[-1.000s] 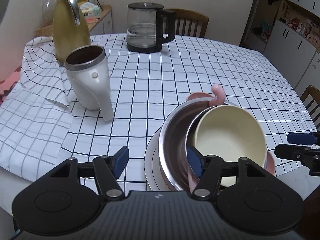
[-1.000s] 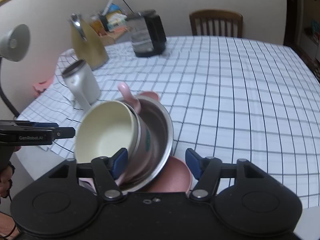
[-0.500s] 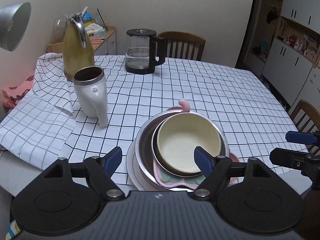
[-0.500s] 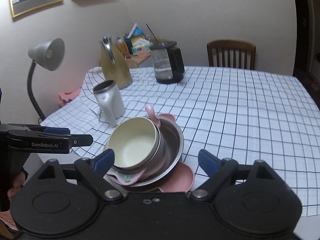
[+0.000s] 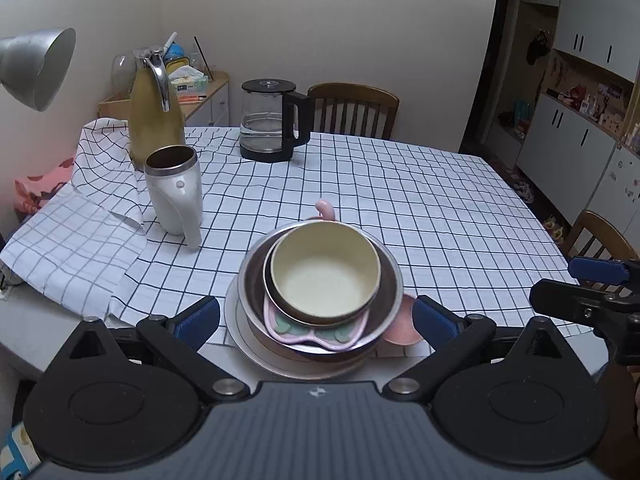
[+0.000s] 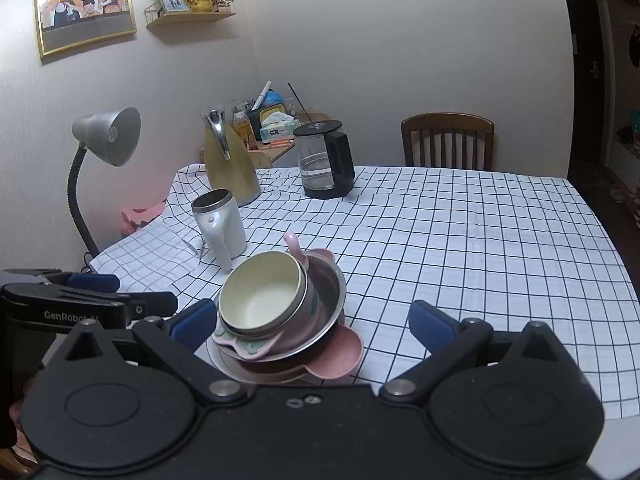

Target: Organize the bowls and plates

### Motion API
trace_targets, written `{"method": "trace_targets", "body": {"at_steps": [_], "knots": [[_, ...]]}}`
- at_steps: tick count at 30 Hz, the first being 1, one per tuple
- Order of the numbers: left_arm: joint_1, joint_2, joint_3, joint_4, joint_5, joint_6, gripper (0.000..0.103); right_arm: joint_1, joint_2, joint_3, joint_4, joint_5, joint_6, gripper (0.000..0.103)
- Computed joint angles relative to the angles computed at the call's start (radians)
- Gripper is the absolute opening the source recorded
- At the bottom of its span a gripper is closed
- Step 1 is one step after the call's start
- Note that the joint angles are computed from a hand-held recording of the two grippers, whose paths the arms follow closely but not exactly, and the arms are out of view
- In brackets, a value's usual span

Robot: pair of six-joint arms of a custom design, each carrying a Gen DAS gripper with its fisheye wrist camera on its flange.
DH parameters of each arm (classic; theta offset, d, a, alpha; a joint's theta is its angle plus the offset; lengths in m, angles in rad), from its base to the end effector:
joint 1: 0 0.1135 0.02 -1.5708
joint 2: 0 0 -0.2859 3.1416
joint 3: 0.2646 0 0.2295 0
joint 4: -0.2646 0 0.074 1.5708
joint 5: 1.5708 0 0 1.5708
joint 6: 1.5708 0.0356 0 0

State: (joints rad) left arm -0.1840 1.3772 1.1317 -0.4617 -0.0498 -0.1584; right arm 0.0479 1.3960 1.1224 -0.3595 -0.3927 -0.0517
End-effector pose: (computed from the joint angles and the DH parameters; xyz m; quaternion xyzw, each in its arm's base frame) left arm 0.2734 -0.0491 0.3273 0.0012 0.9080 -0.0490 0.4161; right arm 0.2850 0.0273 0.3297 -0.1316 0.8695 0.1732 0.4435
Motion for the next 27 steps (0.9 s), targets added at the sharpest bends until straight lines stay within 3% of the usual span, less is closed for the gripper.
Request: {"method": "trace_targets", "body": {"at_steps": [13,27], "knots": [[-0.11,-0.065,-0.006,-0.047,-0.099,-0.089,0.103,-0.015,-0.094,-0.044,-0.039,0.034,0.033,0.103],[-0.141,-0.079,0.0,-0.048,-0.16,-0.116,0.103,0.002,-0.084,-0.041,-0.019,0.051,0.028,0.103]]}}
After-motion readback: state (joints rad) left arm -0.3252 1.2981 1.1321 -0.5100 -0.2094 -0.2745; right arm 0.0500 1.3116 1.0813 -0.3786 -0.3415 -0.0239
